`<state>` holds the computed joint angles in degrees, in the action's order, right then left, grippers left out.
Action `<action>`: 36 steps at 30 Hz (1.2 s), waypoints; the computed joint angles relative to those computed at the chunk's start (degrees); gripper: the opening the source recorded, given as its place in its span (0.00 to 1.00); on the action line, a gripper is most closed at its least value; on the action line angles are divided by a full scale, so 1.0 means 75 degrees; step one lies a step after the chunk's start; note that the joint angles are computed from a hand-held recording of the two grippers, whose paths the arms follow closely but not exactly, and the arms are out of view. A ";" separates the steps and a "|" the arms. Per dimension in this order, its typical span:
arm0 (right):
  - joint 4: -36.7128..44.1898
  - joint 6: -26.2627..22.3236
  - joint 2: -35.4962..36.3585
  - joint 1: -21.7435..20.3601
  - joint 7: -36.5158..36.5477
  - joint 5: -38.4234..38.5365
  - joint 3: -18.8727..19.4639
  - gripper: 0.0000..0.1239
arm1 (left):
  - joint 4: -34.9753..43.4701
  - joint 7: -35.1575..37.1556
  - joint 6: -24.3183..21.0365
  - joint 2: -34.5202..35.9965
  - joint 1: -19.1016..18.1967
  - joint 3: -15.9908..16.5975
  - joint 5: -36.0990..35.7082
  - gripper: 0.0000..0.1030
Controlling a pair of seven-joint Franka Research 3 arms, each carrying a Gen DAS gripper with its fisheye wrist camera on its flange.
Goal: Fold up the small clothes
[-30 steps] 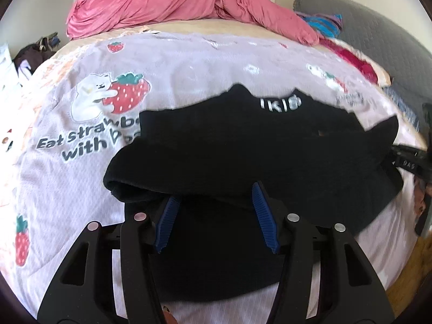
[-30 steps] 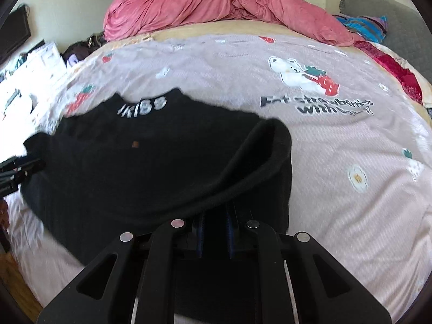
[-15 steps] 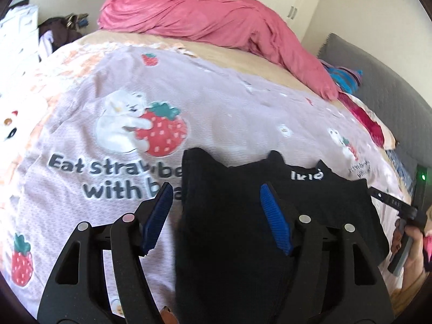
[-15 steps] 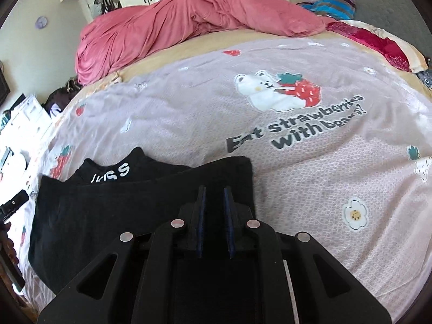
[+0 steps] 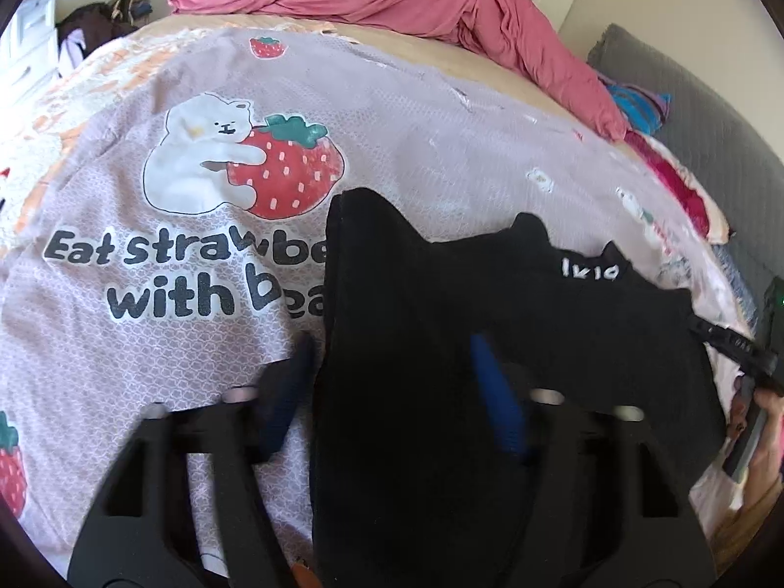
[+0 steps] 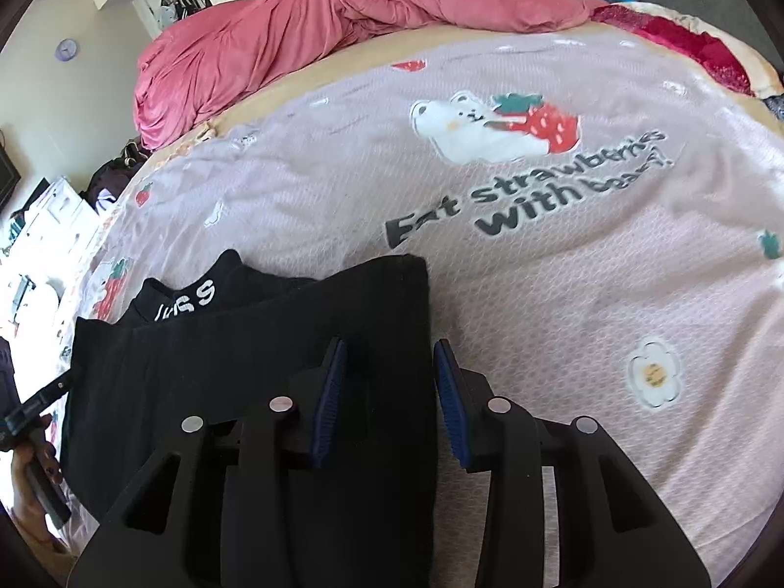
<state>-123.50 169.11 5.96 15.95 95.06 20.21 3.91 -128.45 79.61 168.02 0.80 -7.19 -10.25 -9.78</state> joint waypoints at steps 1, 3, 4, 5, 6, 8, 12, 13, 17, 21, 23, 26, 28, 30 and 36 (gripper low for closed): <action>0.0009 -0.0009 0.0004 -0.0040 -0.0240 0.0194 0.0078 0.18 | -0.0020 -0.0325 0.0001 -0.0006 0.0000 0.0027 0.0412 0.18; -0.0092 0.0149 -0.0070 0.0065 -0.0023 -0.0163 -0.0023 0.07 | -0.0084 -0.0574 0.0116 -0.0056 0.0008 0.0044 0.0786 0.10; -0.0199 0.0300 -0.0158 0.0142 0.0216 -0.0514 -0.0108 0.07 | -0.0134 -0.0760 0.0205 -0.0117 0.0012 0.0055 0.1059 0.07; -0.0280 0.0437 -0.0231 0.0142 0.0227 -0.0547 -0.0094 0.06 | -0.0159 -0.0962 0.0280 -0.0166 0.0020 0.0068 0.1367 0.06; -0.0369 0.0617 -0.0311 0.0128 0.0175 -0.0474 -0.0056 0.05 | -0.0242 -0.1338 0.0449 -0.0286 0.0050 0.0077 0.1871 0.05; -0.0591 0.1098 -0.0512 0.0162 0.0357 -0.0680 -0.0073 0.05 | -0.0331 -0.1926 0.0693 -0.0474 0.0133 0.0077 0.2582 0.03; -0.0510 0.1474 -0.0517 0.0186 0.1446 -0.1988 -0.0287 0.05 | -0.0300 -0.3347 0.0712 -0.0682 0.0507 -0.0074 0.4212 0.03; -0.0381 0.1437 -0.0422 0.0279 0.2031 -0.2637 -0.0481 0.05 | -0.0263 -0.3593 0.0651 -0.0669 0.0561 -0.0084 0.4537 0.03; 0.0112 0.0972 0.0046 0.0386 0.2549 -0.3257 -0.0673 0.05 | -0.0168 -0.3112 0.0555 -0.0337 0.0331 0.0155 0.3736 0.03; 0.0358 0.0446 0.0374 0.0548 0.2895 -0.3503 -0.0879 0.06 | -0.0025 -0.3382 0.0279 -0.0015 0.0314 0.0193 0.4136 0.04; 0.0327 0.0422 0.0406 0.0521 0.2902 -0.3414 -0.0845 0.07 | -0.0016 -0.3600 0.0217 -0.0012 0.0292 0.0215 0.4426 0.05; 0.0258 0.0348 0.0333 0.0831 0.3669 -0.4236 -0.1216 0.08 | 0.0013 -0.3915 0.0056 -0.0062 0.0267 0.0221 0.4907 0.08; 0.0230 0.0280 0.0285 0.0924 0.4160 -0.4800 -0.1341 0.10 | 0.0026 -0.4062 -0.0052 -0.0083 0.0253 0.0209 0.5092 0.09; 0.0157 0.0288 0.0229 0.0903 0.4559 -0.5177 -0.1351 0.14 | 0.0003 -0.4037 -0.0102 -0.0111 0.0239 0.0191 0.5014 0.10; -0.0059 0.0235 -0.0053 0.0637 0.5153 -0.5716 -0.1109 0.27 | -0.0093 -0.3756 -0.0163 -0.0277 0.0168 0.0131 0.4628 0.24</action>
